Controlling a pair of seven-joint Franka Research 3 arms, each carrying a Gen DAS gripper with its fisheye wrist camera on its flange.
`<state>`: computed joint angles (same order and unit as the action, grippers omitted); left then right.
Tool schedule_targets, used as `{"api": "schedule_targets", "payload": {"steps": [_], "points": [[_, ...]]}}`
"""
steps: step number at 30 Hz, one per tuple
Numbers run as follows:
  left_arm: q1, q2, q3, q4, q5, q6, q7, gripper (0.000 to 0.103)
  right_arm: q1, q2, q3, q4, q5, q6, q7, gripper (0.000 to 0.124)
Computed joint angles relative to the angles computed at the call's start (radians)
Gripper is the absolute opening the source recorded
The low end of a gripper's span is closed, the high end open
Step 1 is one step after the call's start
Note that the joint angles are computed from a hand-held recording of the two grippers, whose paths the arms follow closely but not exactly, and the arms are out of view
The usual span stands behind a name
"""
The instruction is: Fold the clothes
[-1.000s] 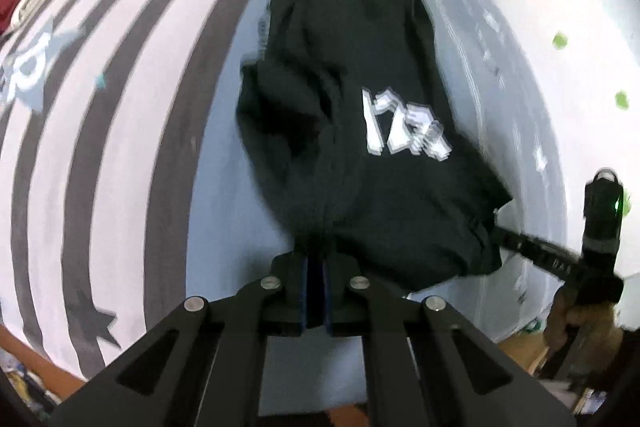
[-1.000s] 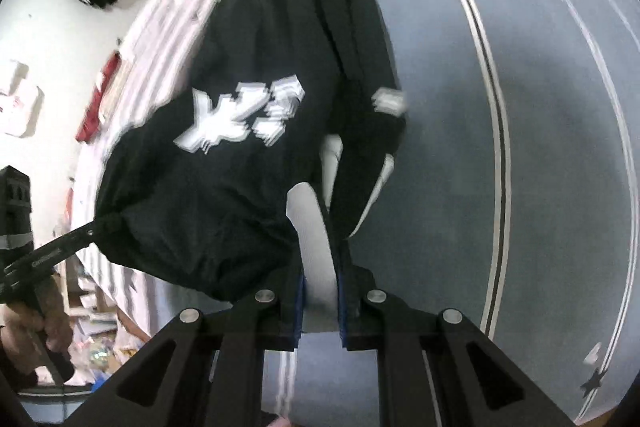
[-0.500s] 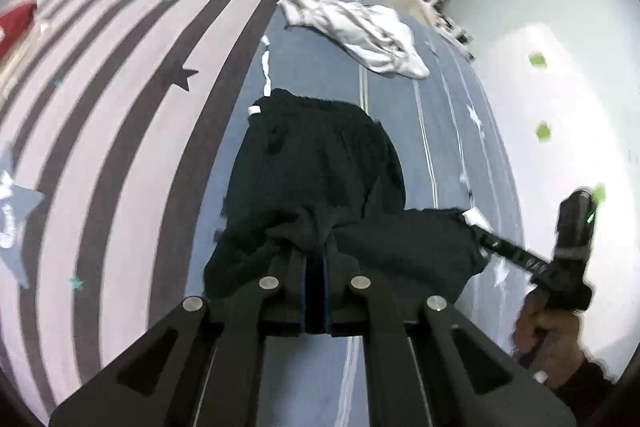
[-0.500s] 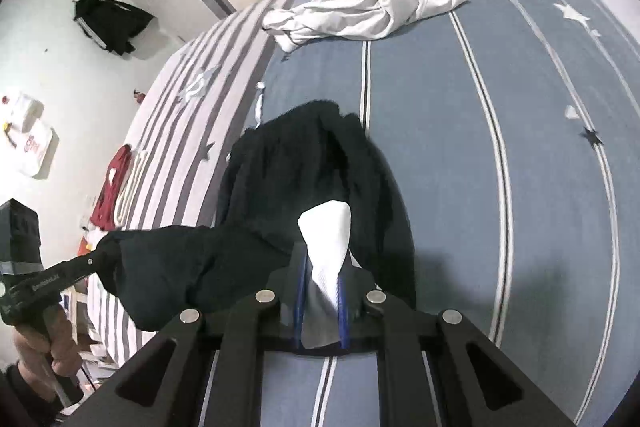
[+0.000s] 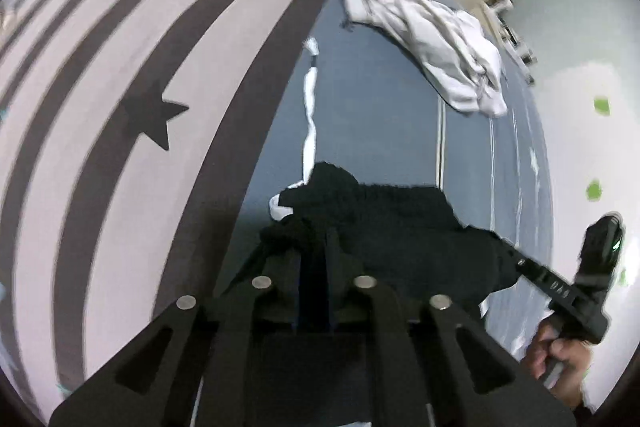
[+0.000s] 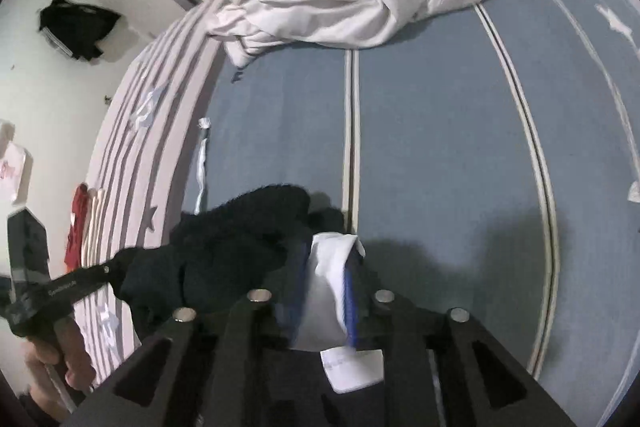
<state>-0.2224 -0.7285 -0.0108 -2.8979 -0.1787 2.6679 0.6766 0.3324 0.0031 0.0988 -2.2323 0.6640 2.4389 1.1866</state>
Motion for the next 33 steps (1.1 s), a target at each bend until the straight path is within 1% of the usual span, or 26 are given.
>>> {"api": "schedule_targets", "payload": {"steps": [1, 2, 3, 4, 5, 6, 7, 8, 9, 11, 12, 14, 16, 17, 18, 19, 20, 21, 23, 24, 25, 26, 27, 29, 31, 33], "points": [[0.001, -0.008, 0.003, -0.007, -0.003, 0.014, 0.000, 0.022, -0.002, 0.012, -0.002, 0.012, 0.022, -0.006, 0.000, 0.035], [0.007, -0.022, -0.005, -0.013, 0.006, 0.025, -0.002, 0.026, -0.005, 0.012, -0.003, 0.014, 0.059, -0.005, -0.020, 0.041], [0.014, -0.038, -0.018, -0.019, 0.020, 0.036, -0.004, 0.037, -0.009, 0.005, -0.005, 0.011, 0.109, -0.009, -0.056, 0.045], [0.027, -0.062, -0.036, -0.025, 0.042, 0.046, -0.011, 0.049, -0.012, -0.004, -0.007, 0.006, 0.149, -0.005, -0.091, 0.054], [0.053, -0.087, -0.067, -0.026, 0.075, 0.043, -0.029, 0.056, -0.014, -0.014, -0.009, 0.000, 0.185, 0.003, -0.124, 0.058], [0.088, -0.115, -0.108, -0.022, 0.116, 0.023, -0.059, 0.066, -0.015, -0.026, -0.011, -0.006, 0.206, 0.015, -0.148, 0.058], [0.124, -0.147, -0.150, -0.016, 0.165, -0.002, -0.090, 0.071, -0.015, -0.040, -0.013, -0.012, 0.217, 0.029, -0.163, 0.059], [0.147, -0.172, -0.177, -0.013, 0.206, -0.010, -0.112, 0.073, -0.014, -0.061, -0.015, -0.027, 0.227, 0.053, -0.180, 0.061], [0.160, -0.192, -0.192, -0.012, 0.241, -0.010, -0.124, 0.074, -0.012, -0.084, -0.017, -0.044, 0.239, 0.082, -0.198, 0.062], [0.146, -0.209, -0.189, -0.006, 0.298, -0.009, -0.103, 0.074, -0.001, -0.146, -0.018, -0.089, 0.233, 0.129, -0.243, 0.063], [0.137, -0.216, -0.186, -0.002, 0.326, -0.008, -0.090, 0.073, 0.011, -0.178, -0.022, -0.113, 0.246, 0.138, -0.290, 0.063], [0.098, -0.215, -0.204, 0.011, 0.377, -0.027, -0.056, 0.060, 0.039, -0.245, -0.033, -0.159, 0.263, 0.136, -0.391, 0.063], [0.054, -0.183, -0.208, 0.025, 0.406, -0.030, -0.024, 0.039, 0.075, -0.309, -0.032, -0.211, 0.251, 0.110, -0.485, 0.061], [0.030, -0.148, -0.201, 0.031, 0.407, -0.020, -0.011, 0.034, 0.091, -0.328, -0.025, -0.232, 0.237, 0.110, -0.507, 0.059], [0.007, -0.113, -0.195, 0.037, 0.407, -0.010, 0.005, 0.026, 0.105, -0.328, -0.011, -0.244, 0.207, 0.105, -0.509, 0.057], [-0.014, -0.078, -0.190, 0.045, 0.403, 0.001, 0.023, 0.017, 0.115, -0.311, 0.006, -0.245, 0.173, 0.113, -0.494, 0.051], [0.001, -0.031, -0.204, 0.051, 0.420, 0.022, 0.017, 0.013, 0.122, -0.287, 0.024, -0.245, 0.146, 0.150, -0.474, 0.042], [0.023, 0.017, -0.224, 0.059, 0.441, 0.045, 0.005, 0.009, 0.130, -0.252, 0.039, -0.241, 0.127, 0.202, -0.450, 0.039], [0.082, 0.113, -0.265, 0.077, 0.491, 0.079, -0.038, 0.008, 0.141, -0.163, 0.052, -0.214, 0.101, 0.307, -0.393, 0.031], [0.108, 0.152, -0.268, 0.079, 0.502, 0.082, -0.069, 0.004, 0.138, -0.108, 0.053, -0.189, 0.084, 0.344, -0.344, 0.028], [0.134, 0.194, -0.270, 0.083, 0.514, 0.084, -0.102, 0.003, 0.134, -0.063, 0.050, -0.166, 0.071, 0.360, -0.296, 0.022], [0.147, 0.230, -0.247, 0.070, 0.511, 0.118, -0.126, 0.002, 0.129, -0.025, 0.045, -0.147, 0.070, 0.365, -0.266, 0.019], [0.143, 0.255, -0.211, 0.045, 0.497, 0.184, -0.132, 0.002, 0.123, 0.010, 0.039, -0.128, 0.120, 0.356, -0.282, 0.019], [0.168, 0.269, -0.213, 0.029, 0.515, 0.246, -0.154, 0.002, 0.110, 0.025, 0.046, -0.120, 0.201, 0.354, -0.349, 0.019], [0.160, 0.258, -0.206, 0.034, 0.511, 0.238, -0.156, 0.002, 0.101, 0.016, 0.052, -0.122, 0.271, 0.352, -0.409, 0.020], [0.161, 0.195, -0.203, 0.012, 0.499, 0.245, -0.184, 0.002, 0.099, -0.030, 0.052, -0.143, 0.342, 0.365, -0.462, 0.020]]}}
